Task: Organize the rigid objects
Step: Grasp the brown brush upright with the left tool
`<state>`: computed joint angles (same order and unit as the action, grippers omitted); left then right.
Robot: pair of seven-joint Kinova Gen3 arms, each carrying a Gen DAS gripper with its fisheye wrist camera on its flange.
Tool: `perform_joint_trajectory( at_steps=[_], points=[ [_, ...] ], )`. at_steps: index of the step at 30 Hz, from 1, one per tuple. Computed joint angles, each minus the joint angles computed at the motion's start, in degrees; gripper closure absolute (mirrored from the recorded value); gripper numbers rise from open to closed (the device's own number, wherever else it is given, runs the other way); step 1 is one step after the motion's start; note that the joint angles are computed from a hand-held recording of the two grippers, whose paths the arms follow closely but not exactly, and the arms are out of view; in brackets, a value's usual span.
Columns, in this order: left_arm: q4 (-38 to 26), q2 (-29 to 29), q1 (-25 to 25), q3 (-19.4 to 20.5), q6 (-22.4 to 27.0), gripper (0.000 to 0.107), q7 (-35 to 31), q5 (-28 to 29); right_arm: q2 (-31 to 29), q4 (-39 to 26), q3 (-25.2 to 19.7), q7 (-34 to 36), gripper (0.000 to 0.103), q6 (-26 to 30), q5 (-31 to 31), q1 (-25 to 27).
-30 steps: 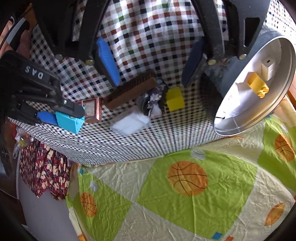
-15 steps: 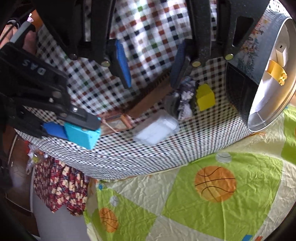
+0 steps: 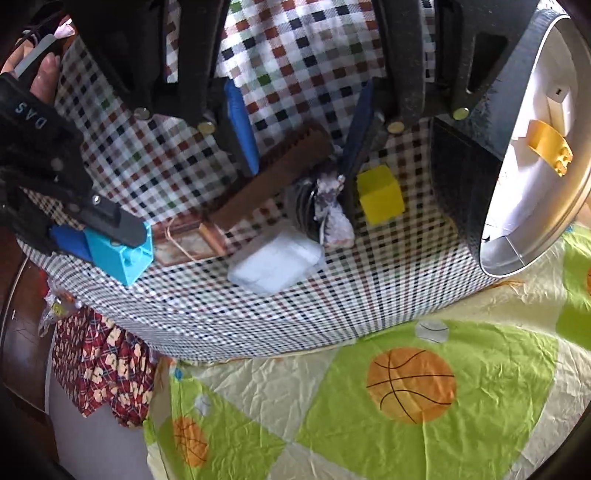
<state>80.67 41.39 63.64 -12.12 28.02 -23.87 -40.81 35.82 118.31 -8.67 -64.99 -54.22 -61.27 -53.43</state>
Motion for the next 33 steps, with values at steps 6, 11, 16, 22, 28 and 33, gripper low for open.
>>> perform_joint_trajectory(
  at_steps=[6, 11, 16, 22, 28, 33],
  points=[
    [2.8, -2.2, -5.7, 7.8, -7.0, 0.055, -10.1, 4.4, 0.0, 0.3, -0.1, -0.6, 0.052, -0.2, 0.2, 0.1],
    [-0.7, 0.2, 0.6, 0.2, -2.4, 0.054, -8.3, 5.1, 0.0, 0.4, 0.0, -0.8, 0.052, -0.4, 0.3, 0.0],
    [-4.9, 1.9, -1.2, 2.0, 1.3, 0.056, -9.9, 6.9, 0.0, 0.6, -0.1, -1.4, 0.052, -0.8, 0.4, 0.0],
    [-8.8, 4.0, -0.2, 2.3, 7.0, 0.085, -10.7, 5.2, -0.3, -0.1, -0.2, -0.3, 0.052, 0.3, -1.5, 0.2],
    [-8.4, 4.5, -0.1, 3.0, 6.8, 0.093, -9.3, 4.4, -0.3, 0.0, -0.2, -0.5, 0.052, 0.2, -1.2, 0.3],
    [-4.4, 3.0, 1.8, -0.6, 3.1, 0.094, -1.5, 2.8, -0.2, 0.2, -0.2, -1.0, 0.052, -0.3, -0.9, 0.2]
  ],
)
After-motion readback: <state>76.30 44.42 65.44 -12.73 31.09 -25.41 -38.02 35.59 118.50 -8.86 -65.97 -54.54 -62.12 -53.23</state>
